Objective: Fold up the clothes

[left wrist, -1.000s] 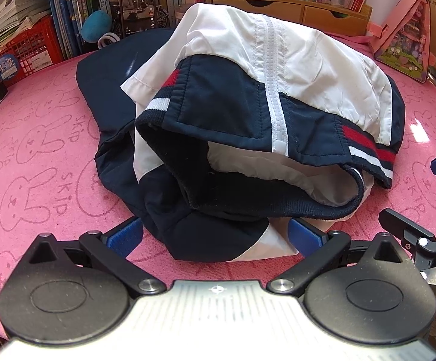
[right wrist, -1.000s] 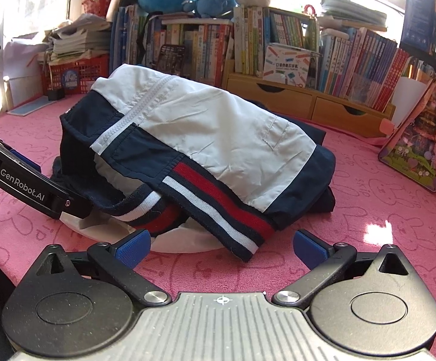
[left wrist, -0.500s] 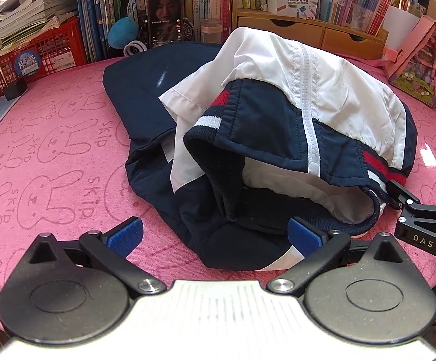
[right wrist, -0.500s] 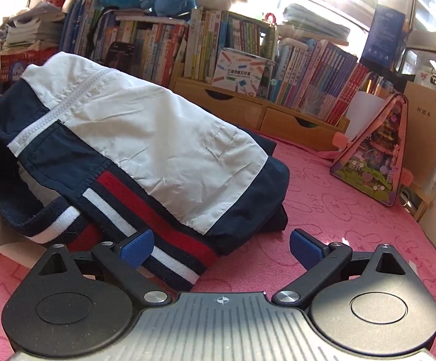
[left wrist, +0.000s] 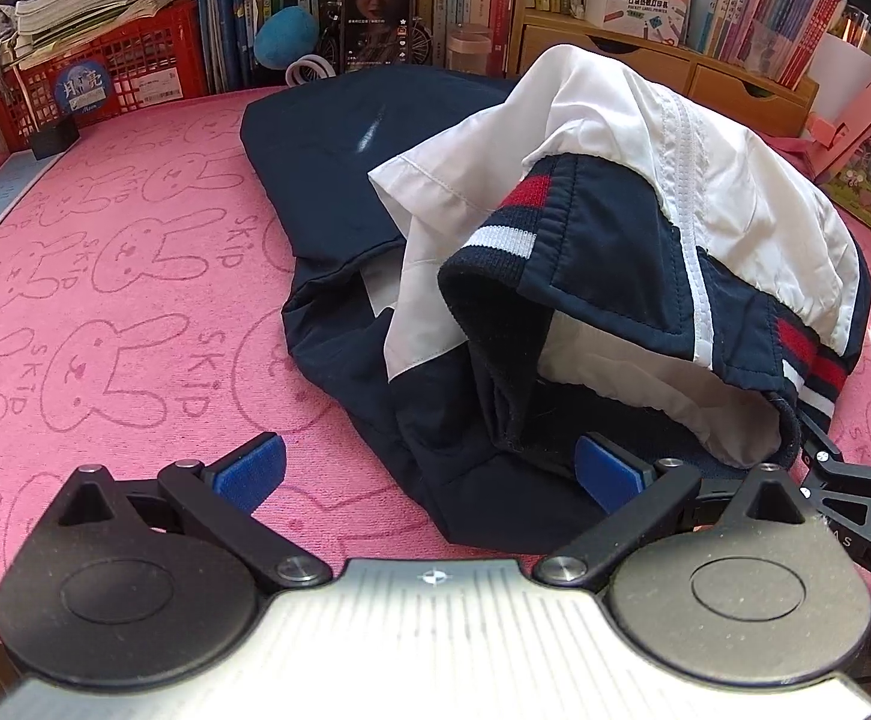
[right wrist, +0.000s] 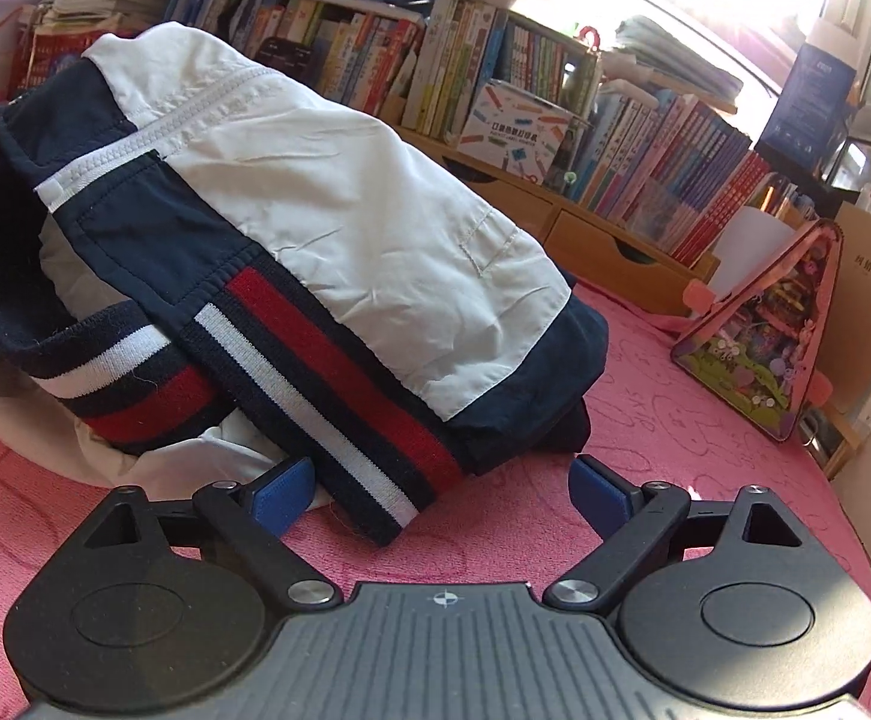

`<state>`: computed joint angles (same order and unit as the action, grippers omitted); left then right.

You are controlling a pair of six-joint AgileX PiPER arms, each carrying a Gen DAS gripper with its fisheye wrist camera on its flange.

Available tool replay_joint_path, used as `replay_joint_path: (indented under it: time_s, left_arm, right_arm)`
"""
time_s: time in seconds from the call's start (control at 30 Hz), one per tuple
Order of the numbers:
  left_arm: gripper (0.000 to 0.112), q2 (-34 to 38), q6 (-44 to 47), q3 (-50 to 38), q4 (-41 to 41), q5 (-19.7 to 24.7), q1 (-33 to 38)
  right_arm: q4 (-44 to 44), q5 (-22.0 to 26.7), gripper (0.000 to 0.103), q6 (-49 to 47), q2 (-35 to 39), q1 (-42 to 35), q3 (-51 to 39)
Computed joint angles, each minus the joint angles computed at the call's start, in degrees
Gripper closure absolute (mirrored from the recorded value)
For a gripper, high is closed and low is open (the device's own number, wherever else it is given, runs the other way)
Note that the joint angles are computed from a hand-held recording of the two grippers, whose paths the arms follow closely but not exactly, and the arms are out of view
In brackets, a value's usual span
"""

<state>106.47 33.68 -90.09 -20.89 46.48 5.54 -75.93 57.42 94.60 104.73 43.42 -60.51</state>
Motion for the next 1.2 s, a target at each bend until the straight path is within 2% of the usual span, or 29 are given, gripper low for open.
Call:
replay_joint_path:
  time_s: [0.07, 0.13, 0.23, 0.37, 0.43, 0.53, 0.67, 0.7, 0.73, 0.77, 0.8, 0.9, 0.93, 1.0, 1.2]
  left_arm:
    - [0.009, 0.22, -0.26, -0.22, 0.28, 0.04, -0.05]
    - [0.009, 0.65, -0.63, -0.72, 0.43, 0.03, -0.17]
    - [0.009, 1.62, -1.76, -2.0, 1.95, -1.08, -1.25]
    - [0.009, 3.48, -6.03, -4.25, 6.75, -3.55, -3.41]
    - [0.009, 4.57, -8.52, -5.62, 9.03, -3.88, -3.98]
    - [0.009, 5.78, -8.24, -7.62, 6.71, -1.37, -2.79]
    - [0.009, 6.35, -7.77, -8.89, 5.14, 0.59, -1.64]
    - [0.009, 6.56, -7.87, -9.3, 5.01, 1.0, -1.52]
    - [0.009, 6.76, -7.99, -9.71, 4.88, 1.4, -1.39]
    - [0.009, 7.02, -8.0, -10.1, 4.43, 1.85, -1.28]
    - [0.009, 7.3, -7.96, -10.48, 3.83, 2.32, -1.19]
    - [0.009, 6.9, -8.08, -9.17, 3.47, 1.27, -1.9]
    - [0.009, 6.58, -7.82, -8.35, 3.59, 0.5, -2.39]
    - [0.009, 5.78, -6.87, -6.74, 3.16, -0.96, -3.4]
    - [0.009, 3.99, -6.63, -3.6, 3.08, -5.5, -6.5]
  right_arm:
    - [-1.35, 5.84, 0.012, 3.95, 0.75, 0.26, -0.52]
    - [-2.72, 9.27, 0.012, 7.79, -0.2, -0.27, -0.03]
    - [-4.18, 8.22, 0.01, 11.35, -4.63, -2.95, 2.17]
    - [-7.17, -2.7, 0.009, 12.68, -12.19, -4.27, 6.39]
    - [-12.62, -9.29, 0.006, 15.72, -13.76, -3.02, 8.87]
    - [-18.56, -12.92, 0.006, 15.76, -9.39, 0.11, 6.55]
    - [-15.43, -16.21, 0.006, 10.03, -2.12, -0.3, -1.62]
    - [-14.48, -15.64, 0.006, 8.82, -0.59, -0.1, -3.28]
    - [-13.76, -12.78, 0.006, 7.79, 1.0, 0.38, -4.93]
    - [-12.73, -7.62, 0.006, 6.74, 3.2, 0.85, -7.16]
    - [-13.31, -2.95, 0.0, 7.7, 4.64, 0.88, -8.28]
    - [-15.05, 7.26, 0.0, 12.25, 5.3, -0.41, -8.9]
    - [-15.71, 9.15, 0.0, 12.81, 4.85, -0.73, -8.72]
    - [-18.06, 10.88, 0.0, 14.04, 2.08, -2.37, -6.27]
    - [-19.86, 8.92, 0.0, 14.75, -3.56, -5.13, -2.15]
